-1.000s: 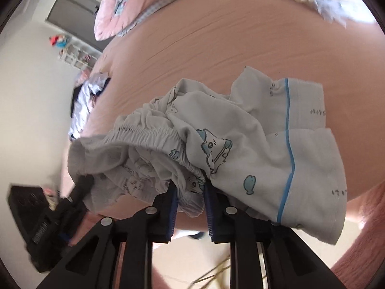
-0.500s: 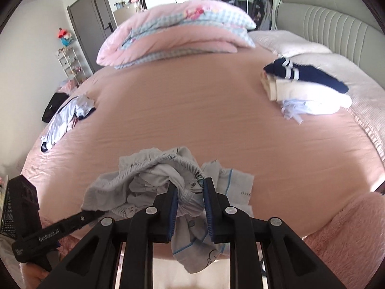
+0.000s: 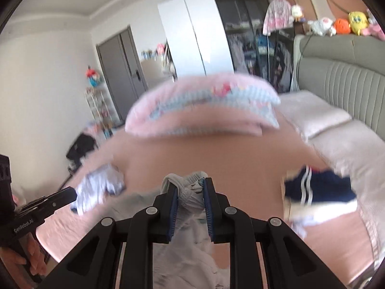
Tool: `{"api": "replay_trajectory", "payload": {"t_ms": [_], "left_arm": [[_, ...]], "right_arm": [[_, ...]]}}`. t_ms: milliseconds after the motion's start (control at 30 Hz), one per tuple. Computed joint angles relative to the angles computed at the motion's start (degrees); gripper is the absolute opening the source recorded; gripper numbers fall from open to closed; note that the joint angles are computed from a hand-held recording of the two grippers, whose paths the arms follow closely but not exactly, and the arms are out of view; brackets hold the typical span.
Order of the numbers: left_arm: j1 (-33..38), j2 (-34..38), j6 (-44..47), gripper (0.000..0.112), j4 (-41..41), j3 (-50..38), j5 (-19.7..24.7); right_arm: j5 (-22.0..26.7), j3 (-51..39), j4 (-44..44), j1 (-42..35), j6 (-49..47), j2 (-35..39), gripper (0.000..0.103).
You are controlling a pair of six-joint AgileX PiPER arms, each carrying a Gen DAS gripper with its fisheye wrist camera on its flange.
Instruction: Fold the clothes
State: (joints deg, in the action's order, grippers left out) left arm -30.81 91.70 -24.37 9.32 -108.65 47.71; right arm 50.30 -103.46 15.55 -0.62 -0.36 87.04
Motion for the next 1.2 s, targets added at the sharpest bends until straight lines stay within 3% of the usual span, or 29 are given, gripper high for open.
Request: {"api": "replay_trajectory", "payload": {"t_ms": [133, 233, 400, 567, 667, 733, 800, 900, 967, 1033, 1133, 1167, 1200], "left_arm": [[-2.10, 0.68, 1.17, 0.005, 7.02, -11.41, 2.80], [0.64, -0.17, 3.58, 0.005, -0.22, -8.23, 1.55], [3.73, 0.45, 6.39, 0.005, -13.74, 11.09, -4.86], [2.17, 5.72, 9.29, 0.006, -26.97, 22.47, -10.33], [-1.15, 9.23, 5.84, 0.011, -25.36, 24.73, -10.79], [-2.49, 11.29, 1.21, 0.020, -20.64, 25.27, -11.17], [-3.62, 13.44, -3.79, 0.043, -15.45, 25.50, -11.23], [-2.85, 15.39, -4.15, 0.047, -16.64, 26.16, -13.13], [-2.67, 18.27, -5.97, 0.047, -13.23, 22.64, -11.51], [-2.67, 22.13, -7.13, 0.047, -9.45, 16.99, -8.22], [-1.97, 30.88, -1.05, 0.047, -13.33, 3.71, 2.77], [-2.03, 32.20, 0.33, 0.047, -14.02, 1.87, 3.88], [-2.18, 32.64, 1.60, 0.037, -14.47, 1.66, 3.23]], "right_arm": [[3.81, -15.58, 5.26, -3.77, -1.27, 3.09, 0.019], [8.05, -19.66, 2.80, -3.70, -0.65, 3.60, 0.019], [6.21, 6.00, 10.34, -6.55, -8.43, -4.80, 0.019], [4.34, 33.25, 11.20, -7.20, -11.20, -9.56, 0.019], [4.32, 43.11, 12.70, -8.90, -14.13, -10.57, 0.019], [4.30, 46.76, 12.49, -9.56, -15.41, -12.57, 0.019], [3.36, 49.19, 9.97, -9.82, -16.05, -15.19, 0.021], [7.35, 48.47, 9.32, -13.42, -17.72, -17.56, 0.021], [9.42, 47.97, 10.37, -15.91, -18.72, -17.52, 0.021], [8.26, 49.47, 9.49, -17.11, -18.28, -17.28, 0.021], [7.63, 50.88, 11.79, -20.18, -18.90, -15.73, 0.021], [8.06, 50.97, 13.17, -21.30, -19.74, -14.77, 0.021], [8.53, 51.04, 14.49, -22.39, -20.53, -13.77, 0.021]]}}
